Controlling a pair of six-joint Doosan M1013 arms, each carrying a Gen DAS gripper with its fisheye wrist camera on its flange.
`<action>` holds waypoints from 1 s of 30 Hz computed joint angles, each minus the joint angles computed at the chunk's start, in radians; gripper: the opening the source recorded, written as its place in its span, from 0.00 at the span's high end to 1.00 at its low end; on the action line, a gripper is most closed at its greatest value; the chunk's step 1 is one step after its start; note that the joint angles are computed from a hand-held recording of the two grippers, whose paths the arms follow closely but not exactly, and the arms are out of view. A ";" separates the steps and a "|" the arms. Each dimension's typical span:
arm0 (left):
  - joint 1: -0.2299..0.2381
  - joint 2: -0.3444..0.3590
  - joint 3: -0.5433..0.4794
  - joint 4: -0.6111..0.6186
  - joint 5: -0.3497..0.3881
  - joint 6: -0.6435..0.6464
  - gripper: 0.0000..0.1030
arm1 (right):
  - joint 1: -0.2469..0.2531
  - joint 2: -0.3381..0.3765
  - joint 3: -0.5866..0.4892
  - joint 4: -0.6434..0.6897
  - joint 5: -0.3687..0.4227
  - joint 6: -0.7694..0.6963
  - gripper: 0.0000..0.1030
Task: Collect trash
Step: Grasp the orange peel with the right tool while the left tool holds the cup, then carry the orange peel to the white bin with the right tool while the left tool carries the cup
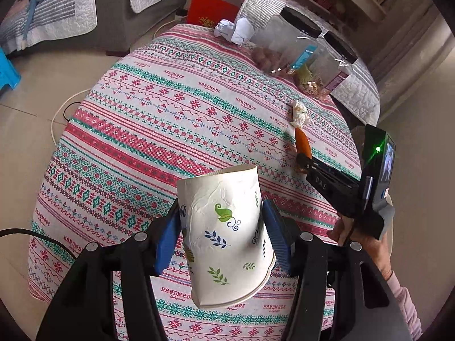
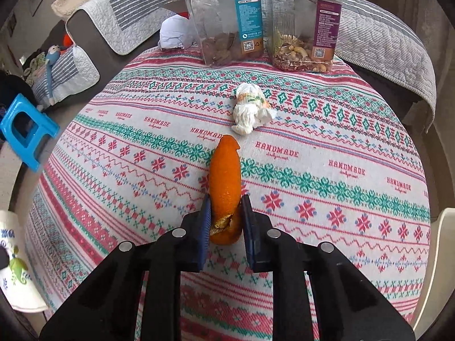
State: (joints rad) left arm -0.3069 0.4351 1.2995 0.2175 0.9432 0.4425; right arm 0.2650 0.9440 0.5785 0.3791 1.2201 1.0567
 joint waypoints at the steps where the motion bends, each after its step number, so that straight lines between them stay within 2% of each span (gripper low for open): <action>1: -0.001 -0.001 -0.001 0.002 -0.002 -0.001 0.45 | -0.003 -0.017 0.025 0.004 -0.009 -0.015 0.81; 6: -0.007 0.003 -0.015 0.006 -0.005 -0.006 0.45 | -0.020 -0.099 0.134 0.026 -0.063 -0.083 0.81; 16: -0.032 0.024 -0.059 0.013 -0.017 0.015 0.45 | -0.063 -0.210 0.246 0.052 -0.127 -0.148 0.81; 23: -0.055 0.061 -0.114 0.002 -0.001 0.063 0.45 | -0.113 -0.250 0.286 0.052 -0.177 -0.140 0.81; 30: -0.072 0.106 -0.177 -0.016 0.030 0.112 0.45 | -0.163 -0.245 0.285 0.001 -0.217 -0.066 0.81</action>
State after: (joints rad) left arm -0.3784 0.5412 1.1228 0.2019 0.9728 0.5549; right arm 0.1025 0.6986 0.8639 0.3803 1.0034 0.9911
